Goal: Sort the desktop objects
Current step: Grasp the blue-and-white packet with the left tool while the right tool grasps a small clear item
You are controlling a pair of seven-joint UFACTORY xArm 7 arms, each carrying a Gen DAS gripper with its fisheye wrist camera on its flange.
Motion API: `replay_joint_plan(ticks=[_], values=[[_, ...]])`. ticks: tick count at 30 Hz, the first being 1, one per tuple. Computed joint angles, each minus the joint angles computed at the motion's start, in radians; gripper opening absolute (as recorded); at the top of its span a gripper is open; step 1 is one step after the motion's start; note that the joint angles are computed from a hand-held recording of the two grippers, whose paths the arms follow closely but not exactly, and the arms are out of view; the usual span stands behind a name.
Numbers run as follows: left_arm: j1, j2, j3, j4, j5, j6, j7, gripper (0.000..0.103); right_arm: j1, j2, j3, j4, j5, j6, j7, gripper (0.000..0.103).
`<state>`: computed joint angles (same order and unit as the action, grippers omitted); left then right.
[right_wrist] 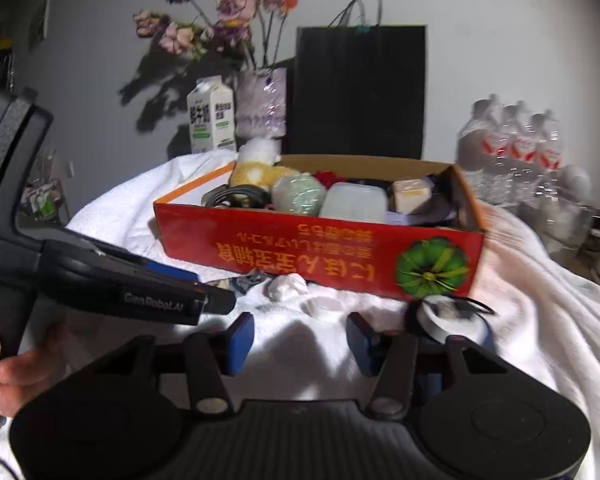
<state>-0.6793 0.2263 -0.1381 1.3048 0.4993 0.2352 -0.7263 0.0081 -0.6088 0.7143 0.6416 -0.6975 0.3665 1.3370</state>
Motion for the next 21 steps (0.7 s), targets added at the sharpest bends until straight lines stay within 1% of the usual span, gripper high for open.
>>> replay_joint_plan(ticks=[1,2,3,4,5,6,8,9,10,11,12,13,14,15,17,20,21], values=[[0.03,-0.014,-0.018,-0.028,-0.059,-0.035,0.013,0.018,-0.012,0.031,-0.006,0.015,-0.007,-0.021,-0.011,0.048],[0.04,-0.028,-0.014,-0.056,-0.083,-0.068,-0.005,0.018,-0.027,0.062,-0.007,0.033,-0.018,-0.036,-0.019,0.048],[0.031,-0.042,0.009,-0.079,-0.065,-0.097,-0.048,0.018,-0.041,0.103,-0.008,0.06,-0.029,-0.041,-0.032,0.048],[0.014,-0.054,0.042,-0.095,-0.023,-0.113,-0.108,0.017,-0.054,0.148,-0.004,0.094,-0.042,-0.03,-0.041,0.048],[0.0,-0.066,0.068,-0.107,0.022,-0.124,-0.169,0.016,-0.065,0.201,0.0,0.133,-0.065,-0.01,-0.05,0.048],[0.004,-0.079,0.075,-0.122,0.045,-0.139,-0.207,0.016,-0.079,0.255,0.012,0.176,-0.095,0.026,-0.05,0.047],[0.022,-0.103,0.065,-0.14,0.066,-0.159,-0.238,0.016,-0.104,0.362,0.048,0.262,-0.168,0.117,-0.039,0.046],[0.021,-0.116,0.071,-0.145,0.107,-0.159,-0.274,0.016,-0.108,0.414,0.06,0.3,-0.198,0.157,-0.031,0.045],[0.014,-0.127,0.084,-0.146,0.179,-0.152,-0.336,0.016,-0.095,0.463,0.056,0.334,-0.186,0.196,-0.053,0.042],[0.01,-0.141,0.091,-0.148,0.249,-0.142,-0.392,0.016,-0.085,0.494,0.058,0.356,-0.201,0.231,-0.046,0.039],[0.011,-0.153,0.09,-0.15,0.305,-0.13,-0.437,0.016,-0.071,0.512,0.066,0.372,-0.239,0.277,-0.027,0.035],[0.018,-0.166,0.082,-0.157,0.335,-0.119,-0.462,0.016,-0.055,0.526,0.072,0.386,-0.267,0.329,-0.018,0.022],[0.028,-0.179,0.069,-0.167,0.337,-0.107,-0.465,0.016,-0.04,0.521,0.066,0.382,-0.277,0.341,-0.011,0.021],[0.036,-0.194,0.055,-0.177,0.349,-0.096,-0.477,0.016,-0.027,0.499,0.047,0.364,-0.259,0.313,-0.009,0.019],[0.05,-0.228,0.03,-0.195,0.444,-0.066,-0.57,0.016,0.005,0.43,0.004,0.317,-0.215,0.252,0.003,0.018],[0.078,-0.294,-0.024,-0.235,0.56,-0.022,-0.688,0.016,0.065,0.293,-0.038,0.237,-0.216,0.205,0.085,0.018],[0.087,-0.317,-0.043,-0.249,0.581,-0.008,-0.71,0.016,0.092,0.242,-0.053,0.207,-0.211,0.192,0.114,0.018]])
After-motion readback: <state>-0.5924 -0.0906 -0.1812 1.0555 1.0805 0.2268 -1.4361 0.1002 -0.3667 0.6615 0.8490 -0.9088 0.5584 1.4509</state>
